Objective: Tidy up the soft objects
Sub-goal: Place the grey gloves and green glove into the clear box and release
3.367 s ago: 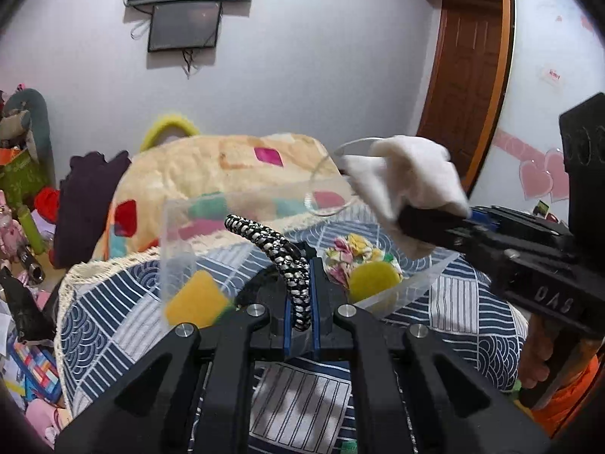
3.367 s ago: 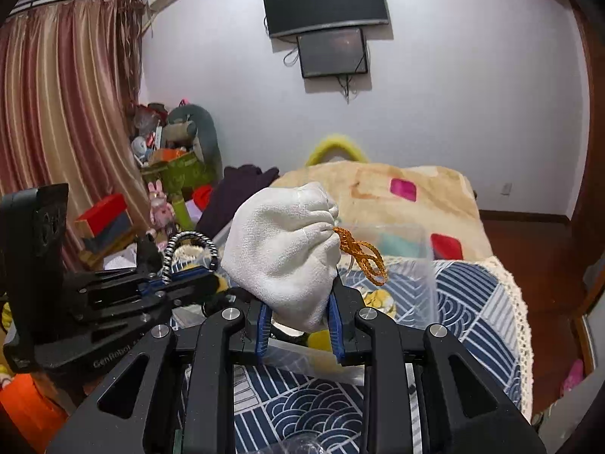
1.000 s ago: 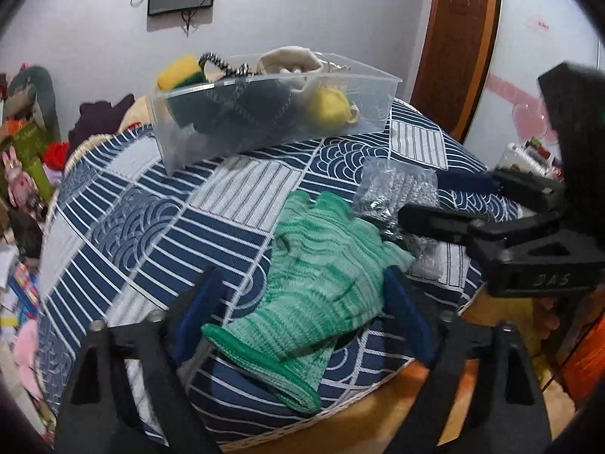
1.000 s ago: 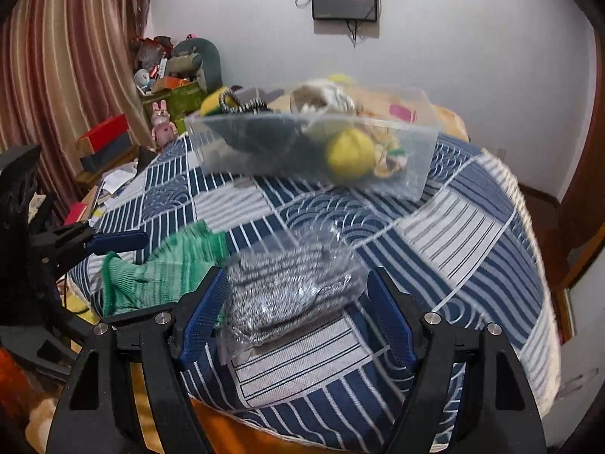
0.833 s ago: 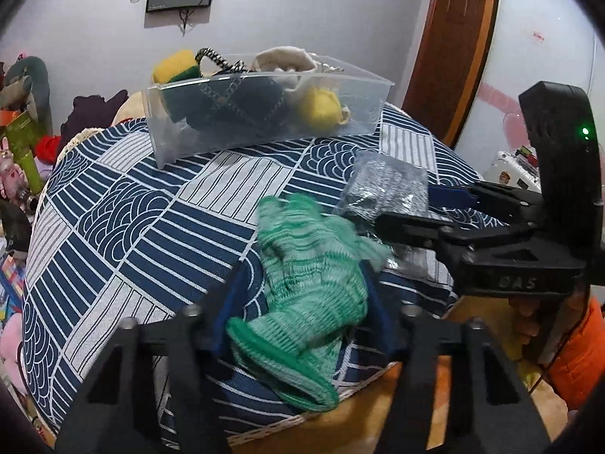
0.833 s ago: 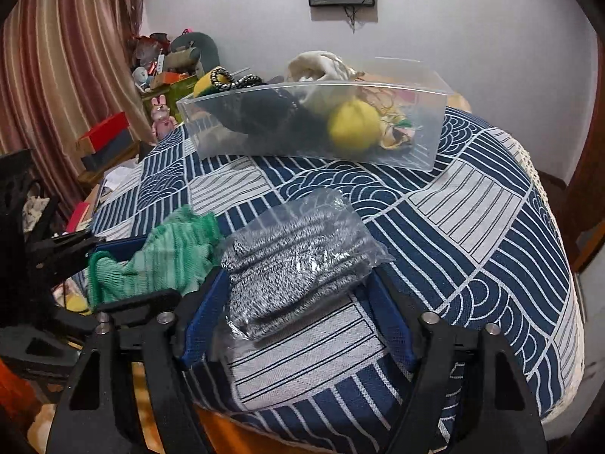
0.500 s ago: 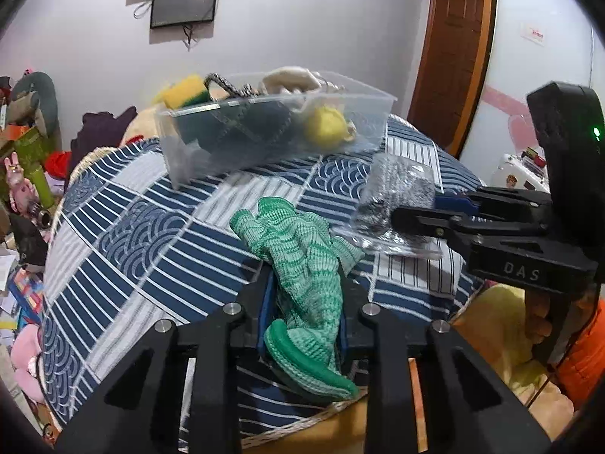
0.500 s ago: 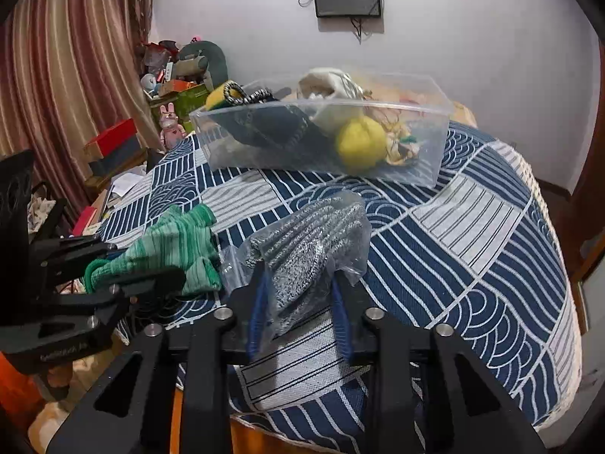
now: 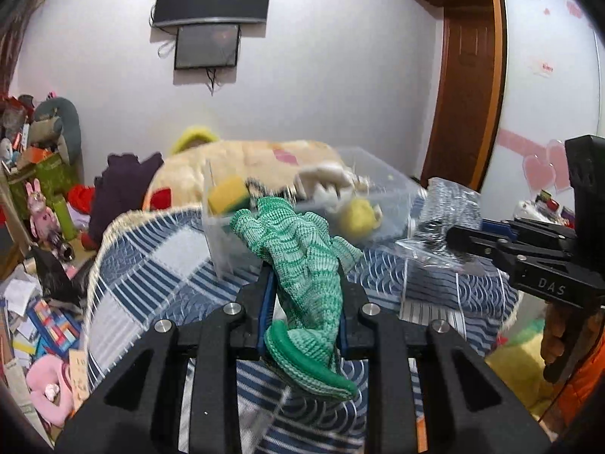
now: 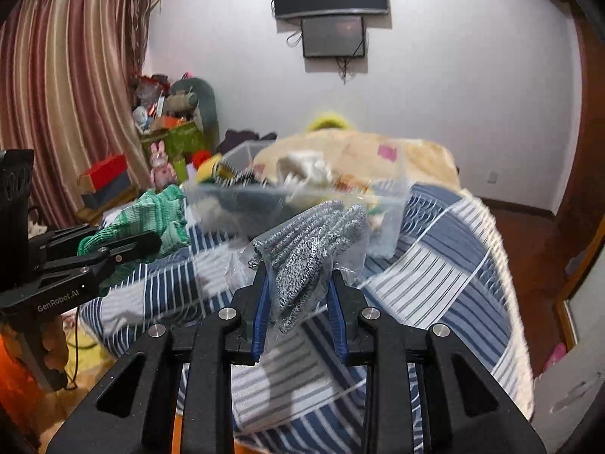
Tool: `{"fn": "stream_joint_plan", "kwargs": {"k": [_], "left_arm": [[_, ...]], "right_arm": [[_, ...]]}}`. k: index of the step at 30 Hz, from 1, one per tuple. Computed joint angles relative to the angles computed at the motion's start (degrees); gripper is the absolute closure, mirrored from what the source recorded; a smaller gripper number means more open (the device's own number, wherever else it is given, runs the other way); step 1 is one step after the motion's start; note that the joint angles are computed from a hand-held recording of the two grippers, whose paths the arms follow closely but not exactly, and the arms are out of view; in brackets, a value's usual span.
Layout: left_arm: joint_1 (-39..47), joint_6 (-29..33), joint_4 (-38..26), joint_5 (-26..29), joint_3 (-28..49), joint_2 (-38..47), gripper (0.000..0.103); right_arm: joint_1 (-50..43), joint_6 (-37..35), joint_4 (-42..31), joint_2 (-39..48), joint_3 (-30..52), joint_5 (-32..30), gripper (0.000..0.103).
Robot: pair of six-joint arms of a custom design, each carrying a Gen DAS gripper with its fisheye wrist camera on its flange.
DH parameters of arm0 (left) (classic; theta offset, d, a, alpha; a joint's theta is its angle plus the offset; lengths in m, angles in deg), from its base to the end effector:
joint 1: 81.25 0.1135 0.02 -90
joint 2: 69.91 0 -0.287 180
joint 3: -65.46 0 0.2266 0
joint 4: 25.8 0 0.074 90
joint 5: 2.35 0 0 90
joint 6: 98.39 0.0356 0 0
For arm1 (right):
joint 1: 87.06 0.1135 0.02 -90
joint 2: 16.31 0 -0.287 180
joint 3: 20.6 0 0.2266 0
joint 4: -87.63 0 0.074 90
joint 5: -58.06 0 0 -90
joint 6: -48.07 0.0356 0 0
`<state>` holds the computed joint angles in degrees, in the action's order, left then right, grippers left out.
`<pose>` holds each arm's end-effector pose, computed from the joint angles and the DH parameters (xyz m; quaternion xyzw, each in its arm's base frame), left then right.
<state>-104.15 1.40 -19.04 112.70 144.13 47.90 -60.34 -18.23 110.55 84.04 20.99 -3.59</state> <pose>0.3805 -0.1771 0.1674 0.3410 0.7914 -0.2425 0.4457 0.2528 0.1083 0.1404 0.0887 0.8659 -0.0093 0.4922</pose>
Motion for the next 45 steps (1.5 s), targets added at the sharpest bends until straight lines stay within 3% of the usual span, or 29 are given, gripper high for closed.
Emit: {"fn": "stream_joint_plan", "kwargs": {"k": [14,22,36,42,45], "left_arm": [[-1.2,-7.82,-0.45,-2.64,11.89,3.24,0.076],[-2.18,-10.36,-6.91,-4.23,22.31,9.43,0.076],[-5.75,-5.53,-21.49,-7.38,41.44,20.48,0.076],[-6.24,-4.39,-22.82,-9.15,43.04,22.08,0.058],[-6.17,-3.84,-22.47,-8.4,41.39,21.25,0.05]], "right_arm": [[-5.35,-5.6,0.49,-5.06,3.46,1.55,0.078],[-8.24,-9.31,-1.73,-1.18,8.98,1.92,0.078],[-13.8,-9.28,-6.81,9.48,18.09,-6.19,0.077],[-14.36,-8.39,-7.31,8.9,17.41,-7.62,0.074],[-14.32,-8.32,-8.62,8.85,17.59,-6.77,0.066]]}}
